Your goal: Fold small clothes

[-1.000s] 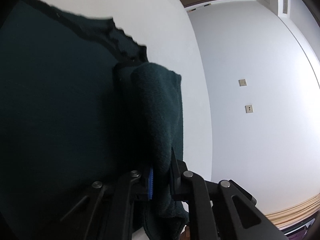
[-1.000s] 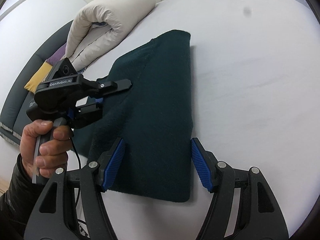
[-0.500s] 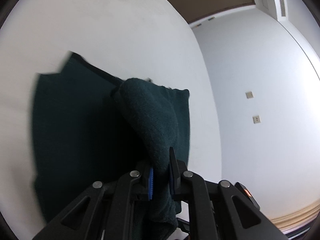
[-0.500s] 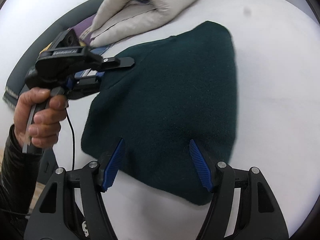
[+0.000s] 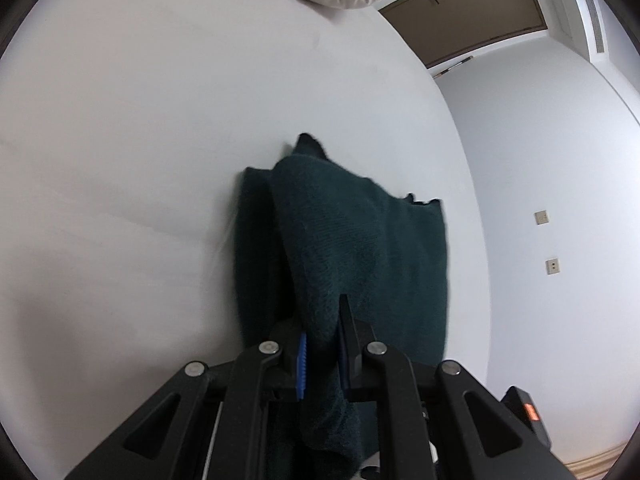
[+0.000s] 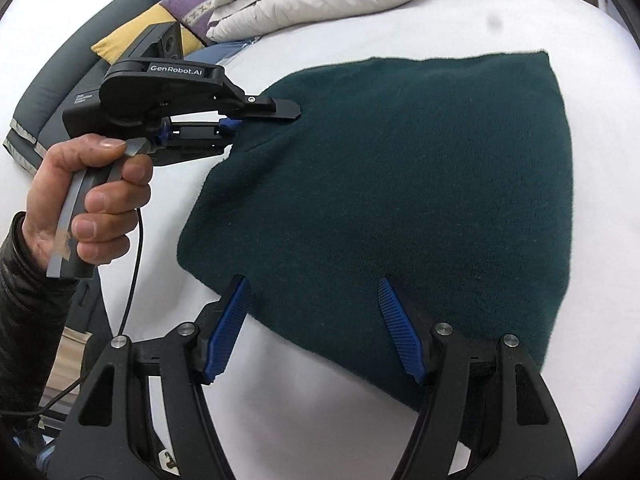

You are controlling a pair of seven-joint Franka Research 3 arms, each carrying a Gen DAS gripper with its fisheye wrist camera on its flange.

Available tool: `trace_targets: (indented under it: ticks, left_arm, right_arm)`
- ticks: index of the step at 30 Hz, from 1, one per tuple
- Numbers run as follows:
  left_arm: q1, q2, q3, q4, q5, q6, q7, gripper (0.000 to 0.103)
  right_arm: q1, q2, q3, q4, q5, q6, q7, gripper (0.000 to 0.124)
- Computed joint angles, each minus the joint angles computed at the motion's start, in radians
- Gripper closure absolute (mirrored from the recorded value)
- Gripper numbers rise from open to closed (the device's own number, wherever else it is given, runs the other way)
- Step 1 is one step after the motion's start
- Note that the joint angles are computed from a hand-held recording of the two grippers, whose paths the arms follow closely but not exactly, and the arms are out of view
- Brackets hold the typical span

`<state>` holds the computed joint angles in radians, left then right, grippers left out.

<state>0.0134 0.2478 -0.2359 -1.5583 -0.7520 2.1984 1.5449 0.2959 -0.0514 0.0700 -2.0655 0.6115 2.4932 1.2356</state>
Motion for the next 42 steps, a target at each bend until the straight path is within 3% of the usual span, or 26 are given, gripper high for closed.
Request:
trace_targets:
  ticks: [4,6,7,10,13,17,21,22,24,26,28,33,42]
  left_arm:
    - [0.029,0.027,-0.019,-0.047,-0.136,0.065,0.053,0.088]
    - [0.027,-0.017,0.005,-0.12,-0.203,0.068,0.101,0.084]
    - [0.037,-0.03,-0.01,-0.134,-0.19,0.084,0.104,0.084]
    - [-0.008,-0.069,0.021,-0.134,-0.02,0.149,0.046,0.084]
    - [-0.025,-0.13,0.025,-0.158,0.029,0.206,0.073,0.083]
    - [-0.074,-0.193,0.02,-0.204,0.09,0.232,0.147,0.083]
    - [-0.141,-0.154,0.02,-0.203,0.314,0.221,0.03,0.083]
    - [-0.156,-0.115,0.021,-0.161,0.373,0.228,-0.023,0.086]
    - [-0.136,-0.098,0.014,-0.167,0.326,0.229,-0.024,0.099]
    - [-0.11,-0.105,0.005,-0.189,0.229,0.238,0.023,0.097]
    - [-0.108,-0.105,0.005,-0.19,0.23,0.234,0.048,0.097]
    - [-0.122,-0.095,0.009,-0.177,0.32,0.229,0.044,0.097]
    - [-0.153,-0.073,0.012,-0.137,0.532,0.204,-0.029,0.097]
  right_arm:
    - [-0.002,0.003,-0.006,-0.009,0.038,0.005,-0.042,0.058]
    - [-0.009,-0.018,-0.015,-0.024,0.066,-0.013,-0.064,0.058]
    - [-0.013,-0.012,-0.02,-0.01,0.076,-0.025,-0.068,0.058]
    - [-0.027,-0.043,-0.043,-0.019,0.2,-0.026,-0.124,0.058]
    - [-0.053,-0.053,-0.079,-0.014,0.341,-0.045,-0.161,0.058]
    - [-0.101,-0.012,-0.11,0.038,0.479,-0.102,-0.159,0.057]
    - [-0.156,0.047,-0.118,0.086,0.592,-0.173,-0.177,0.057]
    - [-0.168,0.057,-0.116,0.095,0.603,-0.186,-0.172,0.057]
    - [-0.191,0.087,-0.112,0.121,0.635,-0.213,-0.175,0.058]
    - [-0.206,0.113,-0.103,0.152,0.629,-0.217,-0.163,0.058]
    - [-0.218,0.142,-0.093,0.185,0.63,-0.215,-0.164,0.057]
    - [-0.245,0.29,-0.055,0.371,0.63,-0.23,-0.118,0.057]
    - [-0.263,0.61,-0.022,0.767,0.343,-0.203,0.211,0.061]
